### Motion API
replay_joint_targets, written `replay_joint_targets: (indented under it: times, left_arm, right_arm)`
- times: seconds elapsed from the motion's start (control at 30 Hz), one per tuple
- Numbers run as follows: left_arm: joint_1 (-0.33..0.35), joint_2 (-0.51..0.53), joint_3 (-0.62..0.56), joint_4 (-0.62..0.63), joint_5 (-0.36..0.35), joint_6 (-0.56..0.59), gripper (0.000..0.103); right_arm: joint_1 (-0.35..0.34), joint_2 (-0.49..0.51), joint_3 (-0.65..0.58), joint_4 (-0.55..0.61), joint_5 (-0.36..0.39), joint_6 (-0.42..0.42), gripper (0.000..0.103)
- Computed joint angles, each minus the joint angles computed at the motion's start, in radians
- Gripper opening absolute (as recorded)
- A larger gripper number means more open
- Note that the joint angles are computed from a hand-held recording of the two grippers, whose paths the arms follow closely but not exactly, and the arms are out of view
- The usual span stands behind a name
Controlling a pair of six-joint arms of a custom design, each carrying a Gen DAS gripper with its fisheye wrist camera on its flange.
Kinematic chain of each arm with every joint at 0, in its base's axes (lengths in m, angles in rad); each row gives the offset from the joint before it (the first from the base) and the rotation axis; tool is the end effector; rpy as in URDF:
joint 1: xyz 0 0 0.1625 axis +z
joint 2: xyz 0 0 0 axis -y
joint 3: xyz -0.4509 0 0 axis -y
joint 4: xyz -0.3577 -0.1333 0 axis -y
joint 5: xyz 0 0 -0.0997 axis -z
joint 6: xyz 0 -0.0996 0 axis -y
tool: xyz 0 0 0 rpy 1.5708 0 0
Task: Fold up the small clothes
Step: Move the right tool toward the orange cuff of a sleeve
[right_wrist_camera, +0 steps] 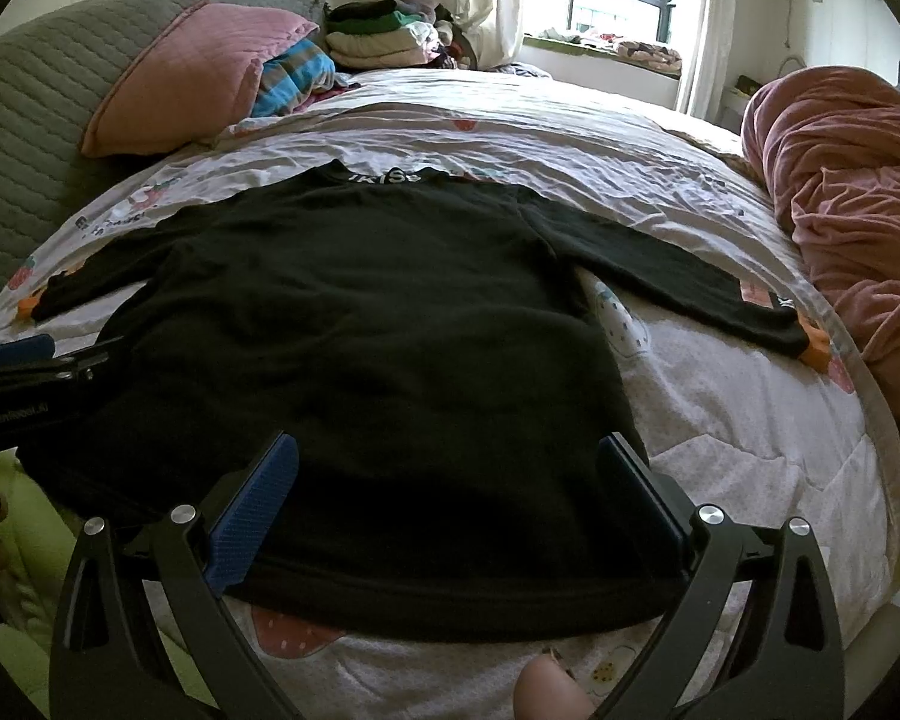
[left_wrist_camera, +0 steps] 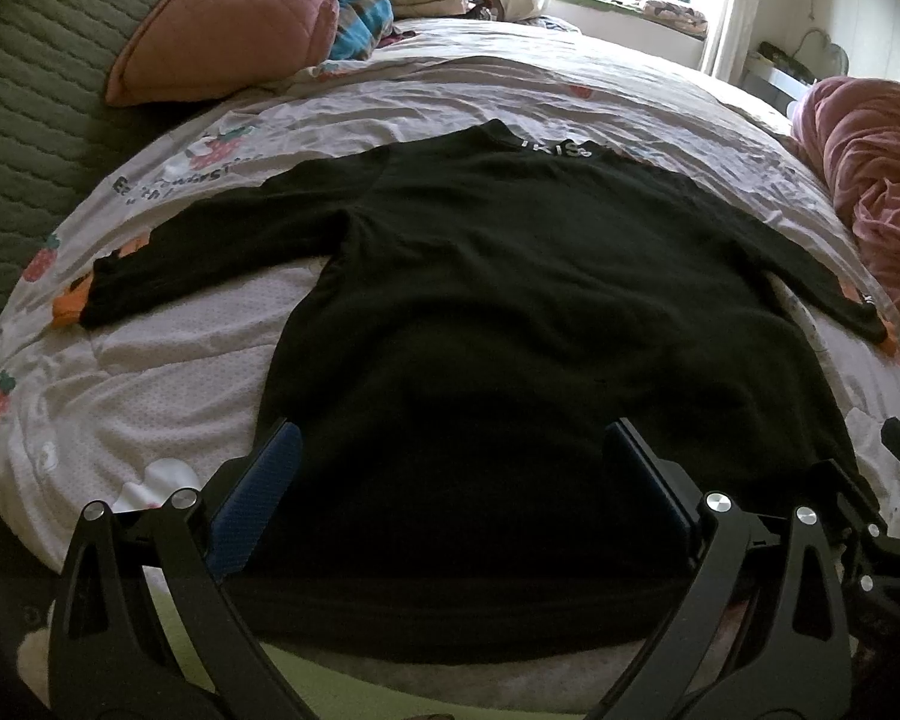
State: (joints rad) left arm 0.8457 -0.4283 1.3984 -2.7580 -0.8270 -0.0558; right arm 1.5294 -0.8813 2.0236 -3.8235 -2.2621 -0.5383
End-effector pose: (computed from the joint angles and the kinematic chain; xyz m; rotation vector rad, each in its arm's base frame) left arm -0.3309 -0.6761 0.0046 0.7103 2.3615 -0.6141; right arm 0.0470 -0.5509 0.2403 0.0590 -2.0548 0.9860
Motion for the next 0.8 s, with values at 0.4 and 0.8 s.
replay_joint_targets:
  times: [0.4,0.8]
  left_arm:
    - [0.002,0.007,-0.016,0.014,0.002,-0.006,0.094]
    - [0.014,0.083,-0.198,0.111,0.007,0.002,0.094]
  right_arm:
    - [-0.008,-0.004,-0.020,0.033,0.020,0.004,0.099]
    - [-0.017,0.004,-0.130,0.100,0.057,0.023,0.099]
